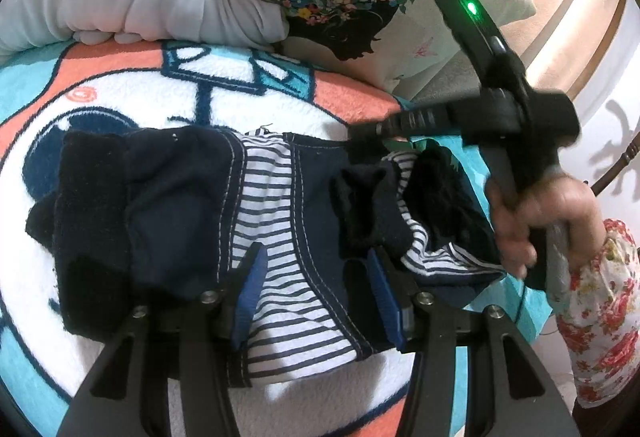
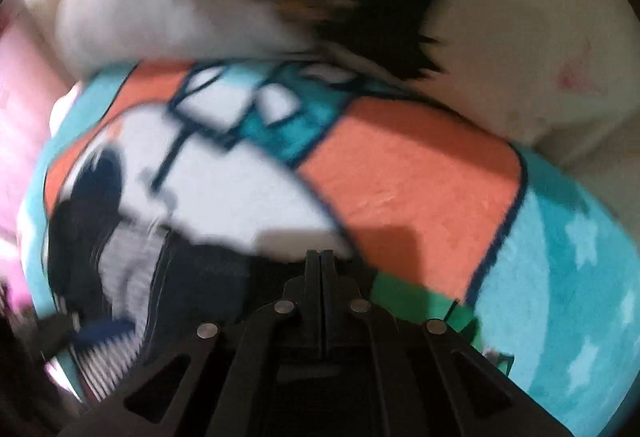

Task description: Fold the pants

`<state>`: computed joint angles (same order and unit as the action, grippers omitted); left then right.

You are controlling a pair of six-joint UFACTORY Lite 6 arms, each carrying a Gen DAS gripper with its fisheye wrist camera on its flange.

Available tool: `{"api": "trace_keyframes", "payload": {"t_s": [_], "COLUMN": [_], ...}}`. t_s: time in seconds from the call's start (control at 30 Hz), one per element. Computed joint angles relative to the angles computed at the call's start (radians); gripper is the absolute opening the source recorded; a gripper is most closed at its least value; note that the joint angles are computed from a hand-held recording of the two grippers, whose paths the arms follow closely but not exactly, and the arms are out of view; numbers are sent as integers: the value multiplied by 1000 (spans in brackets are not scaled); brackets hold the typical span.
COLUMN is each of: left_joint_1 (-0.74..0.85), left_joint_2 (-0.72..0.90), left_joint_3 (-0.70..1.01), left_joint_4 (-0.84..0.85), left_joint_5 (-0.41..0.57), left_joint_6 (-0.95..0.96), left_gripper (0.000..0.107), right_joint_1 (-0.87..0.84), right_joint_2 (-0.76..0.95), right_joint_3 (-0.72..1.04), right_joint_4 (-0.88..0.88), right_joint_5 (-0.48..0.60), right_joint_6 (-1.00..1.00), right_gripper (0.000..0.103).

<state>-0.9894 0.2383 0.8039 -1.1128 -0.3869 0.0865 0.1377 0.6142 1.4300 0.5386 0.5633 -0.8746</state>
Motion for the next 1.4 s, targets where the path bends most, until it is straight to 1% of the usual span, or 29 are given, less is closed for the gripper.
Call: {"api": "trace_keyframes", "payload": {"t_s": [0.03,0.07,0.1,0.17,0.2,0.27,0.3,0.33,0.4,0.47,0.53,0.6,0.67,0.7,0.73,0.77,0.8,0.87,0.93,1.0,1.03,1.1,1.17,1.2,1.23,1.27,1.3,1.33,1.4], "left_joint_1": [3,6,7,5,4,-1,-5,-6,-7,-20,-57,-111,-165,-180,-182,-182,-176,-146,-107,-79,-59,-27,43,111,157,184,188,200,216], "left_joint_2": [-3,-6,-6,-3,1,8,12,14,1,-41,-112,-187,-262,-308,-334,-361,-381,-410,-425,-405,-379,-318,-228,-173,-154,-150,-153,-163,-223], "left_joint_3": [-1,-5,-5,-3,2,9,13,16,5,-24,-71,-118,-167,-201,-222,-244,-257,-277,-283,-268,-249,-204,-137,-111,-109,-113,-119,-122,-175], "left_joint_4": [5,18,24,20,10,1,-13,-22,-11,-19,-62,-140,-267,-292,-299,-313,-335,-363,-372,-340,-308,-294,-352,-348,-302,-214,-164,-151,-39], "left_joint_5": [4,6,6,2,0,-8,-13,-14,-13,-8,-19,-59,-122,-150,-163,-178,-186,-170,-131,-100,-78,-57,-12,48,104,123,116,131,129], "left_joint_6": [-5,-18,-22,-17,-9,-5,7,16,0,-5,13,74,163,162,157,157,172,197,223,223,230,266,361,357,311,226,182,177,43], "left_gripper": [51,51,51,51,51,53,53,53,53,53,53,53,53,53,53,53,53,53,53,54,57,57,58,58,57,57,57,57,57], "right_joint_1": [-5,-6,-9,-42,-40,-10,7,28,52,73,80,65,69,75,78,108,137,160,143,67,36,-62,-162,-207,-227,-264,-292,-338,-355], "right_joint_2": [3,-15,-42,-109,-161,-214,-202,-183,-155,-132,-158,-221,-265,-270,-293,-273,-222,-206,-237,-372,-433,-577,-681,-724,-733,-753,-749,-753,-720], "right_joint_3": [23,9,-23,-85,-144,-223,-227,-236,-233,-198,-192,-226,-265,-274,-313,-326,-314,-336,-353,-451,-503,-631,-736,-791,-814,-852,-882,-891,-902], "right_joint_4": [-15,-12,33,186,212,209,187,152,156,97,135,227,283,301,304,306,273,316,340,489,533,595,629,639,646,641,644,626,666], "right_joint_5": [-9,-60,-70,6,8,26,30,4,-68,-109,-101,-40,-8,23,36,7,-31,-93,-61,5,22,57,98,108,101,98,93,118,114], "right_joint_6": [32,27,0,-133,-188,-233,-227,-206,-226,-137,-129,-232,-275,-287,-299,-274,-226,-254,-259,-397,-439,-504,-559,-594,-609,-621,-648,-663,-711], "right_gripper": [2,4,4,4,4,5,10,14,14,14,15,15,16,16,18,21,28,30,30,31,33,37,38,40,41,41,41,41,41]}}
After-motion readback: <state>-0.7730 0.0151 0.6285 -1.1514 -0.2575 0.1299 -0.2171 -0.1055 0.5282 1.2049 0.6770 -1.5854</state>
